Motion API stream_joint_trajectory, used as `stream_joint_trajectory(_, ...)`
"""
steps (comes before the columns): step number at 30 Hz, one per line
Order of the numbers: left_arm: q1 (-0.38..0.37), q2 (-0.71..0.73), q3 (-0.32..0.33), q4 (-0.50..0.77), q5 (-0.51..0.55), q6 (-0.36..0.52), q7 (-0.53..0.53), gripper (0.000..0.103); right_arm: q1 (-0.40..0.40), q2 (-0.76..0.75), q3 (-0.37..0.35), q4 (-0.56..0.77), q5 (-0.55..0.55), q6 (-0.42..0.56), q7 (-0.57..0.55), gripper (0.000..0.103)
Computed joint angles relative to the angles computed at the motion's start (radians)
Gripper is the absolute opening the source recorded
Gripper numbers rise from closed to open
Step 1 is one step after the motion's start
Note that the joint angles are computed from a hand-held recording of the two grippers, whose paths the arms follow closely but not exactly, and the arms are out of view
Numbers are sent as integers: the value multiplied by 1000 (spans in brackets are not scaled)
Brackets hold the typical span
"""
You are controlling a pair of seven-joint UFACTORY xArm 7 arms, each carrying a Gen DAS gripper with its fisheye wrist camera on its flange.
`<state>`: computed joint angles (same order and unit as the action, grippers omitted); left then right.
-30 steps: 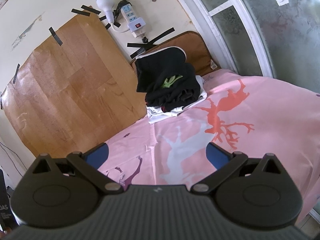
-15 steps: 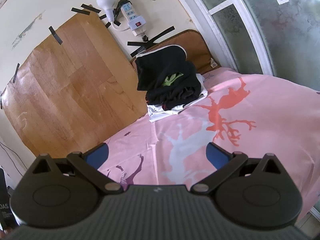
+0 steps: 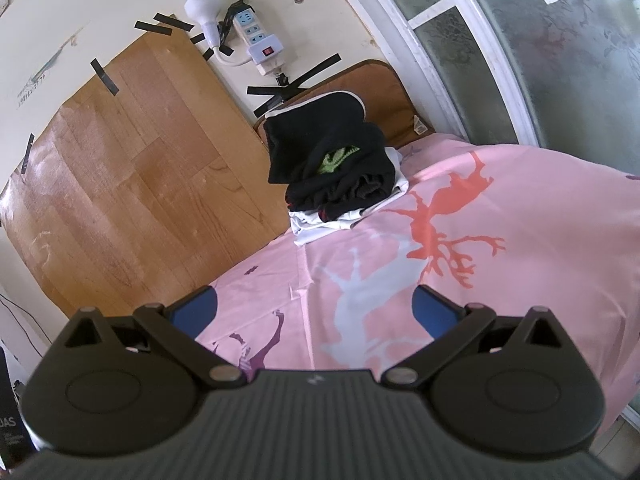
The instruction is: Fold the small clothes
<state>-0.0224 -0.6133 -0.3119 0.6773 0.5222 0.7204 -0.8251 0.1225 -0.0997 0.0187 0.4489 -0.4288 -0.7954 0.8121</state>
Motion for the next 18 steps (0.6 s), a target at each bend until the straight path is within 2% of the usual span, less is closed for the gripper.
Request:
stream_joint_trajectory(3,-2,-4,1,-3,1,-1,2,103,-1,-1,1,-2,4,-2,-3,103)
stream_joint_trajectory(8,-6,-8,1,-5,-1,-3,11,103,8,-10,15,-27,70,-19,-32,103)
stream_joint_trajectory(18,-8,-11,2,-8,-10,-6,24,103,24,-25,15,-33,101,4,-26,103)
